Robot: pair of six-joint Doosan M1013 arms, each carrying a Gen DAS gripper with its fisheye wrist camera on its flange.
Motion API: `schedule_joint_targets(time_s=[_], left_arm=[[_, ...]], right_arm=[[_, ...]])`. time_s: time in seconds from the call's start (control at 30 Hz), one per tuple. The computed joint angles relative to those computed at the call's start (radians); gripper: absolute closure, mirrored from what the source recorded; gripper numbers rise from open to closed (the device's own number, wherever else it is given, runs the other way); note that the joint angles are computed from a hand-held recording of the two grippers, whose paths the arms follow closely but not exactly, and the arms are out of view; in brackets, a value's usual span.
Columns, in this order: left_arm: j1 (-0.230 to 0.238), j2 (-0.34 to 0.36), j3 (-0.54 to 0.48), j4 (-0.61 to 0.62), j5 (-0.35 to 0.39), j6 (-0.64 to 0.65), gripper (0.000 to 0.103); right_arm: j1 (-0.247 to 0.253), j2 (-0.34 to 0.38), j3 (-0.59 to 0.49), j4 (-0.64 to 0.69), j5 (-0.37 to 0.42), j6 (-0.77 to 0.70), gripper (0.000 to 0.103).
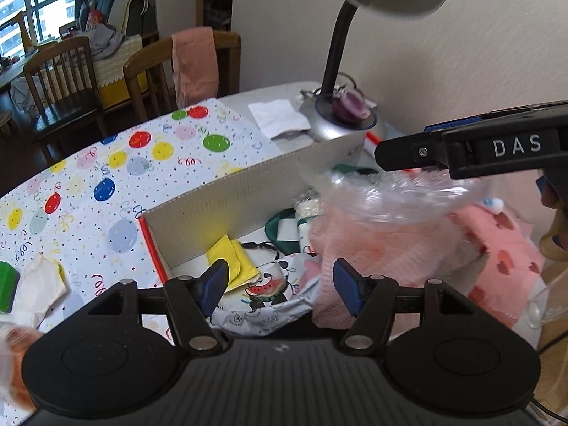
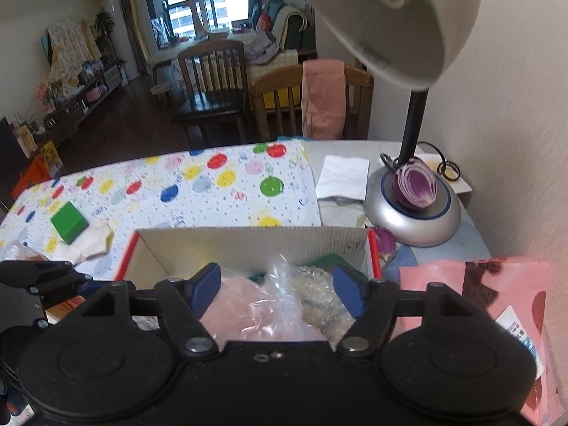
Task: Organize soft objects
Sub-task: 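Lower the yellow cloth and plastic bag into the red box and open both grippers, then move both open grippers back over the green sponge and white cloth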
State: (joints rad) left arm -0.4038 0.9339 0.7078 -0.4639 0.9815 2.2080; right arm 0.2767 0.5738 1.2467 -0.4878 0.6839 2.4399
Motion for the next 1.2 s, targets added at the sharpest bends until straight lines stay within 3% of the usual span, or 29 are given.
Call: schedule_joint_targets(time_s=[0.6,0.77,0.83,0.97,1.2], left_arm=[[0.105,-0.152,0.185,-0.194,-0.078,0.164,0.039],[0.142,-0.178,0.217,-0.208,-0.11,0.176,0.038],[0.157,-0.184,0.222,-0.203,-0.123,0.178,0.032],[0.189,-0.19,0.23,-0.211,-0.149,0.189,0.03],[0.244,-0.164,0.182,-0.194,-0.147,0.17,0.022]], right_arm=[[0.073,-0.059,0.007,-0.013,-0.101,-0.038,0.018],[0.102,-0.04,-0.037,0.016,-0.101,-0.08,0.016],[0.113,-0.029,-0.057,0.035,-0.099,-0.108,0.015],[0.138,0.005,-0.116,0.069,-0.089,-0.176,0.012],[0.177,0.088,-0.258,0.168,-0.041,-0.317,0.007]])
